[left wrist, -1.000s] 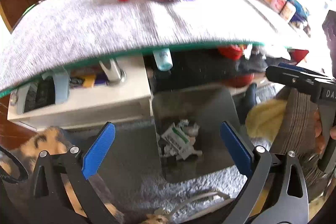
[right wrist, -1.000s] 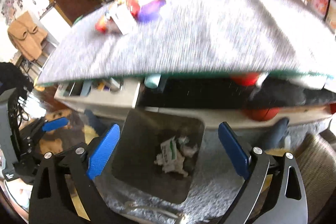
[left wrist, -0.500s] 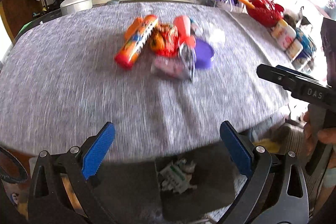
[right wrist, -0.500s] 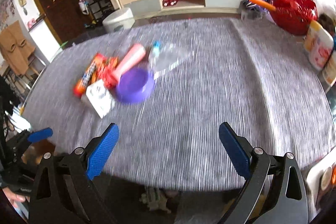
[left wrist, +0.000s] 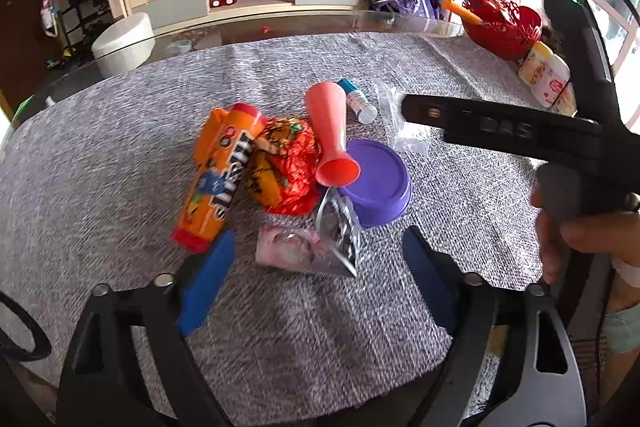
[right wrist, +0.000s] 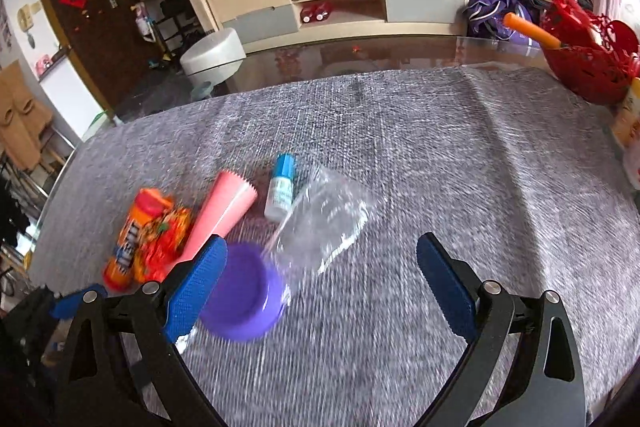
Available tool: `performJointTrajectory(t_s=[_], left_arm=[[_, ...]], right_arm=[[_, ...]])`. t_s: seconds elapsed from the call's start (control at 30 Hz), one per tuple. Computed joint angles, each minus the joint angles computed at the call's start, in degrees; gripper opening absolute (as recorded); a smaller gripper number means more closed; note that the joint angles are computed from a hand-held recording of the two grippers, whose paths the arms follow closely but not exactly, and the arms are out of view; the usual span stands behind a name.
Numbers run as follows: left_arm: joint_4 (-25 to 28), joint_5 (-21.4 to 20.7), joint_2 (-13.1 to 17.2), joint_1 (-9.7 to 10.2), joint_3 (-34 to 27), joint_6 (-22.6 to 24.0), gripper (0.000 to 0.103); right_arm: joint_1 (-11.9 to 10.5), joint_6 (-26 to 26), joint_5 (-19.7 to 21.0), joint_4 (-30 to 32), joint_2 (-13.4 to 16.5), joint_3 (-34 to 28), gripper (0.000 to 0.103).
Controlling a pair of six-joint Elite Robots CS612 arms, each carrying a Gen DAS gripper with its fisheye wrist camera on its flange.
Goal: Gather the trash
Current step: 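Grasp the silver blister pack with the left tool while the right tool grasps a clear plastic bag, then carry the blister pack and bag down to the bin and open both tools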
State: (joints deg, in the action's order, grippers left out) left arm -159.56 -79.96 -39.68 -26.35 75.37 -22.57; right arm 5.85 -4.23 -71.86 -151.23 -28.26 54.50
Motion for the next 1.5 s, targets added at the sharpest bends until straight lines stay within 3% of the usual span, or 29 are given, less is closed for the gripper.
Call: performJointTrajectory(t_s=[0.1,0.2,0.27,0.3,0.6,1.03,1.27,1.5], left_arm=[[1.2,-0.6,0.9,0.17,-1.4,0.9,0.066],[1.7,-1.1,1.4,0.33,-1.8,1.0,0.054],[0.7,-1.4,1.4,0.45,-1.5,1.1,0.053],[0.5,-1.5,1.4,0.44,-1.4,1.1,0.052],[-1.9,-0.8,-0.3,-0.2,1.3,2.3,0.048],[-8.5,3.7,-7.5,-3.28,12.6,0.3,0.05],[-10.1,2.6,-9.9,-5.02,18.6,-3.0,0.05],[-11.3,1.2,-10.7,-6.51,22.4,-4.5,0.051]], right_arm=[[0.3,-0.3,-0.2,2.7,1.6,-2.6,0.088],[0.3,-0.7,0.0,4.0,2.1,-2.9,0.065],[0.3,-1.0,-0.5,2.9,2.0,-2.2,0.048],[0.2,-1.4,-0.6,2.7,1.8,-1.9,0.046],[-0.6,-1.9,0.5,-0.3,-1.6,4.1,0.04],[-2.1,-5.2,4.6,-10.6,-12.6,21.8,0.04],[-2.3,-8.8,5.7,-12.3,-16.6,29.8,0.04],[-2.6,-9.9,6.2,-12.0,-18.3,35.3,0.041]])
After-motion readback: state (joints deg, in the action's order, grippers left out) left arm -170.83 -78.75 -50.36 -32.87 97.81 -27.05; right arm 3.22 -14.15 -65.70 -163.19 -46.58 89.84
